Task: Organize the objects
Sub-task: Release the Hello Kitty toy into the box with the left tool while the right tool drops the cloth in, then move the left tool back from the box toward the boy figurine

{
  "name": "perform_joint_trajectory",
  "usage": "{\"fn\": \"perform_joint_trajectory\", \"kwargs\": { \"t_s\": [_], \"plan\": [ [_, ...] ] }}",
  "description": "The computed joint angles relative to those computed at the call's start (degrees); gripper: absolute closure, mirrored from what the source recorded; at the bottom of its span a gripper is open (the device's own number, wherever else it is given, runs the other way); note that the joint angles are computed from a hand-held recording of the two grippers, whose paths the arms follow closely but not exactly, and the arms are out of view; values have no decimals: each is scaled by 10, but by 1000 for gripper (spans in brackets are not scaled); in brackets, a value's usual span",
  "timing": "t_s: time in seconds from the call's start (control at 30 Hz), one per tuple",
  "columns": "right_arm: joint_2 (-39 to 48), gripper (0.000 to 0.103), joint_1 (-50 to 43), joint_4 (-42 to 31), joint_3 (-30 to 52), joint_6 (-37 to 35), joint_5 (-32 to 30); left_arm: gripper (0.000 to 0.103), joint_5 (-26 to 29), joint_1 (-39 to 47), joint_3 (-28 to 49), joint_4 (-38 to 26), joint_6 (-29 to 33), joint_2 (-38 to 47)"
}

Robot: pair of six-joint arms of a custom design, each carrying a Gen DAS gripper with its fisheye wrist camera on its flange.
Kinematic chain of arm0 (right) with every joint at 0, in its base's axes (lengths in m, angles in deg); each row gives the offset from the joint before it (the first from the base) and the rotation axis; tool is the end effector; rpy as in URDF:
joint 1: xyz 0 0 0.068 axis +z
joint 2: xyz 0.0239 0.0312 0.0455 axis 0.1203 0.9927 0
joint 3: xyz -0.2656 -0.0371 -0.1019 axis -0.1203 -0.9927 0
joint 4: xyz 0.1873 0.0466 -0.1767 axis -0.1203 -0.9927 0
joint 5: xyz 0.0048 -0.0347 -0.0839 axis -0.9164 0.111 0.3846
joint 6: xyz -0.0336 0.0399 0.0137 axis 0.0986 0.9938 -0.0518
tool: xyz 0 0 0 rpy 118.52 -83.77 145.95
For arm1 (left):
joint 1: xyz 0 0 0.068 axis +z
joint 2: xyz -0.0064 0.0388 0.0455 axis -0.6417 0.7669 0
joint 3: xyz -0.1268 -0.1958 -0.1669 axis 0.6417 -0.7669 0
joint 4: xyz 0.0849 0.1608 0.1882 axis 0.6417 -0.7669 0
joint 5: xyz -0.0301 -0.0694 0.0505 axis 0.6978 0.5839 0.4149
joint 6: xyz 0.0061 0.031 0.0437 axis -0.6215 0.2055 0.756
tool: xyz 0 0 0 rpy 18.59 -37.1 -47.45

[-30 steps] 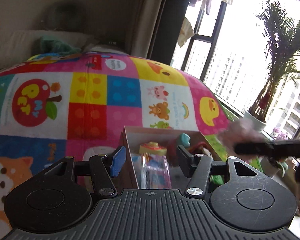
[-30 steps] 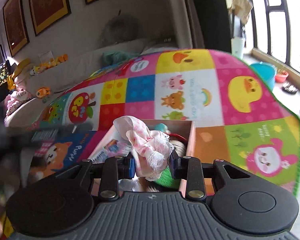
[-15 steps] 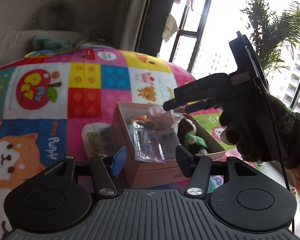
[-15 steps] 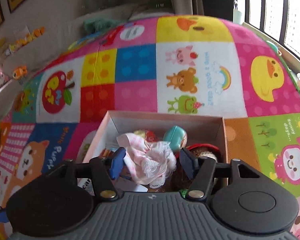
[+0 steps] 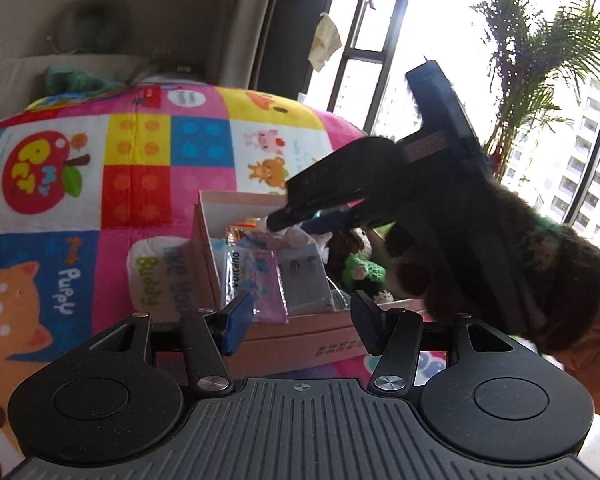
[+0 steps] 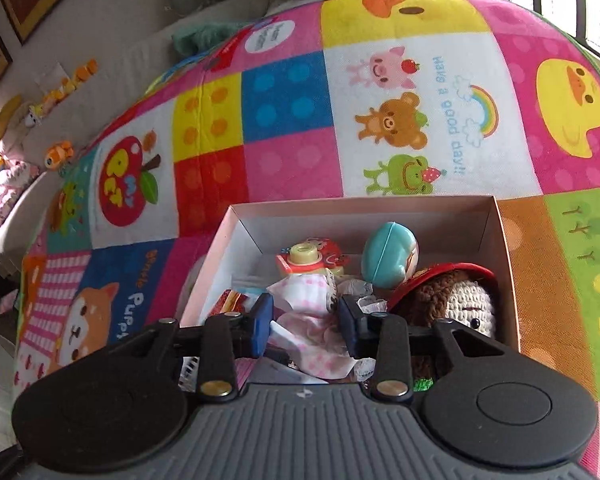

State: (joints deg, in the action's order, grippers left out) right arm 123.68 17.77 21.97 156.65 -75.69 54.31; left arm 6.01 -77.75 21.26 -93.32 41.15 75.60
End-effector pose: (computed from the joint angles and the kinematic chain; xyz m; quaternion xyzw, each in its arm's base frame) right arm 0.3716 0.0907 0.2477 -0.2731 0.8842 0.2616 0.2741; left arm 0.1226 -0.0741 0.2033 -0.0736 0.8581 -0.0929 0.4996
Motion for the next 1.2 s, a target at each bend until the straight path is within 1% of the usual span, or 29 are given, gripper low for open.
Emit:
{"fn": "perform_joint_trajectory", "kwargs": {
  "t_s": [0.07,0.13,0.2,0.23,0.37,0.43,0.47,0.5,0.53,0.57,0.6,0.63,0.67,0.7,0.73,0.77,0.8,0.83,0.9,0.93,1.03,1.13,1.2],
  "plan": [
    [-40,66,-31,2,-24,-27,-34,44,21,17,-4,33,2,29],
    [-80,62,-73,-1,-49,-55,-73,45,42,36,-9,75,-2,64],
    [-108,56,-123,-14,-66,-87,-112,46,46,46,-15,118,-4,93],
    [-120,55,-147,-16,-77,-103,-126,46,49,52,-18,139,-5,105],
    [-144,54,-230,-35,-114,-174,-152,48,73,87,-36,220,-12,140],
    [-152,53,-266,-34,-142,-203,-161,52,80,101,-49,262,-14,153],
    [-156,50,-282,-32,-157,-215,-166,54,84,109,-55,281,-15,160],
    [-159,49,-295,-28,-173,-226,-169,56,88,115,-58,292,-17,163],
    [-163,49,-306,-24,-189,-235,-169,56,83,112,-56,285,-21,159],
    [-169,49,-317,-17,-208,-244,-169,56,64,100,-51,262,-24,146],
    [-175,47,-327,-8,-227,-253,-168,56,33,78,-46,235,-26,128],
    [-184,45,-337,6,-251,-262,-168,56,-16,44,-34,191,-27,110],
    [-194,41,-347,24,-275,-271,-167,56,-85,-4,-14,130,-34,100],
    [-205,38,-357,47,-303,-279,-165,56,-148,-47,8,70,-51,106],
    [-211,37,-363,67,-325,-285,-162,56,-203,-84,35,2,-80,126],
    [-212,37,-367,81,-340,-287,-159,56,-230,-106,51,-47,-109,139],
    [-210,37,-369,89,-352,-287,-158,56,-234,-114,59,-73,-128,143],
    [-204,37,-370,91,-357,-285,-158,56,-222,-113,58,-81,-135,139],
    [-194,37,-366,96,-365,-271,-154,56,-202,-105,54,-77,-137,142],
    [-194,37,-363,104,-372,-264,-153,56,-201,-103,54,-76,-142,150],
    [-202,37,-365,127,-399,-262,-161,56,-193,-102,44,-51,-143,150],
    [-208,36,-363,142,-415,-266,-157,56,-203,-101,51,-34,-141,174],
    [-212,32,-365,140,-416,-270,-161,56,-199,-89,50,-14,-131,181]
  ]
}}
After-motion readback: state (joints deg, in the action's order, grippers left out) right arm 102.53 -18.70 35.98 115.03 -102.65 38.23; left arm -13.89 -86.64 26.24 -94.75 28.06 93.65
